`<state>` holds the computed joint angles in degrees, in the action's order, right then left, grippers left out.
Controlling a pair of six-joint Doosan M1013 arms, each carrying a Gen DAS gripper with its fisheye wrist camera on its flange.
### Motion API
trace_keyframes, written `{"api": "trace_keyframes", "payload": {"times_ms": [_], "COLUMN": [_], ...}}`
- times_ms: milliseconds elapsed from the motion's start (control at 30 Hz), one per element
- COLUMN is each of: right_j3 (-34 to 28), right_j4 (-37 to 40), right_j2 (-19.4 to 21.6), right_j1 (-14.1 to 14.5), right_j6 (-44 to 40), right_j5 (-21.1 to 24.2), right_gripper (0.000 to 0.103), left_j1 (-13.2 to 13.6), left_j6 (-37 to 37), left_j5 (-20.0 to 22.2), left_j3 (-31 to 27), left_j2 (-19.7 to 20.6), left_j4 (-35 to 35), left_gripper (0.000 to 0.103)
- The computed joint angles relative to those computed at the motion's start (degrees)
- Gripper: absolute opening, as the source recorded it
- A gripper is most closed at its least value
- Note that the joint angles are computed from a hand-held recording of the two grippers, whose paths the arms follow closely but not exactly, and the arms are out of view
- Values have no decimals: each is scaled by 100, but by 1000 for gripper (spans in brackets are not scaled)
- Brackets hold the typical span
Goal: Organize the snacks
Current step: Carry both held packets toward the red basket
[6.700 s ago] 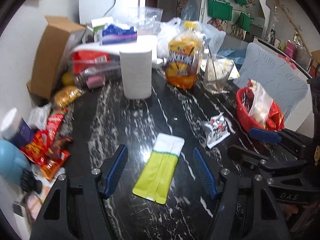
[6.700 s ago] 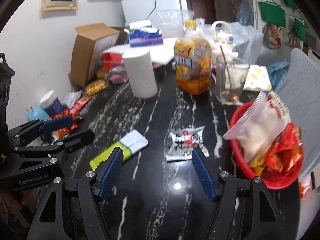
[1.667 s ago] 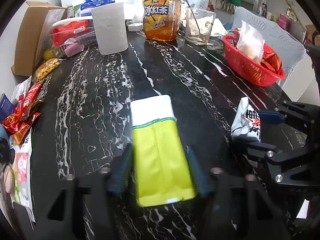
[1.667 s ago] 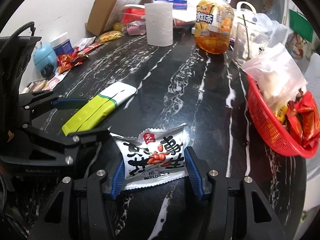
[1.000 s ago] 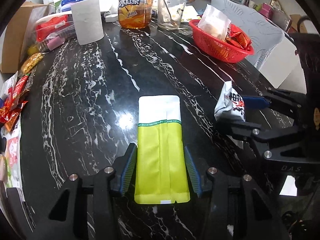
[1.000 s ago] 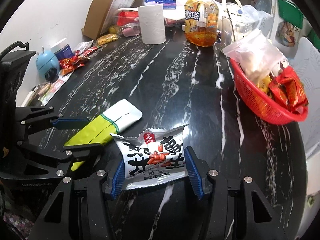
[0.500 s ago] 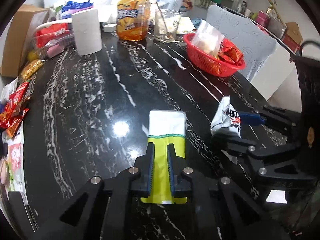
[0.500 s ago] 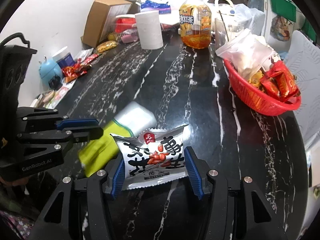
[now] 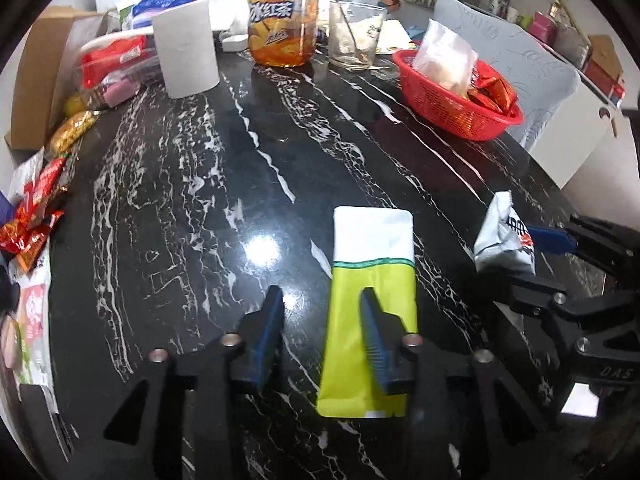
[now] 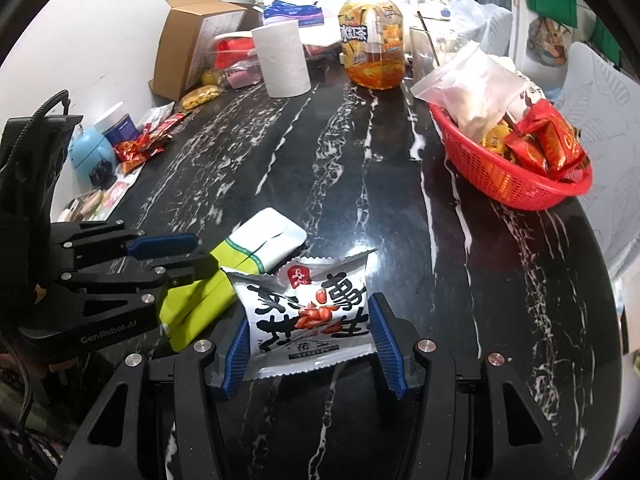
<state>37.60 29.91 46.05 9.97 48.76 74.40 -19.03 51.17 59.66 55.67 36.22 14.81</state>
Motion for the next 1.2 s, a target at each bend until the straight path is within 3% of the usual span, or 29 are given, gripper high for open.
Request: {"api": "trace_keyframes", "payload": {"times_ms": [233, 500, 533, 667, 767, 900, 1000, 1033, 1067, 1133, 1200], "right_j3": [-72, -130, -134, -120, -154, -195, -195, -189, -179, -149, -121], "right_j4": [25, 37, 19, -41, -47, -32, -70, -69, -68, -68, -54], "right_j2": [40, 94, 99, 104, 135, 160, 164, 160, 155, 140, 129], "right_j1": [-30, -92, -102, -147, -156, -165, -159, -162, -165, -169, -172], "right_j6": [153, 366, 395, 574, 641, 649, 690, 687, 683, 685, 690], "right_j5": [-23, 18, 7, -35, 14, 26, -16, -27, -35, -63, -92], "right_gripper": [54, 54, 54, 54, 54, 54, 54, 54, 54, 54, 54], "left_j1": [16, 36, 34, 23, -30, -68, -135, -142, -145, -157, -159], "left_j6": [-34, 429, 439, 507, 537, 552, 98, 90, 145, 194, 126], "left_j5": [-144, -250, -232, -215, -142, -14, 231, 220, 145, 46, -8], "left_j3": [-6, -226, -250, -312, -353, -427, -476, -465, -426, -370, -323], "left_j2": [-5, 156, 172, 235, 272, 316, 359, 357, 330, 273, 248], "left_j4": [-129, -577, -567, -556, -388, -206, 295, 346, 337, 349, 386], "left_gripper": [41, 42, 48, 90, 93, 93, 93, 89, 71, 47, 47]}}
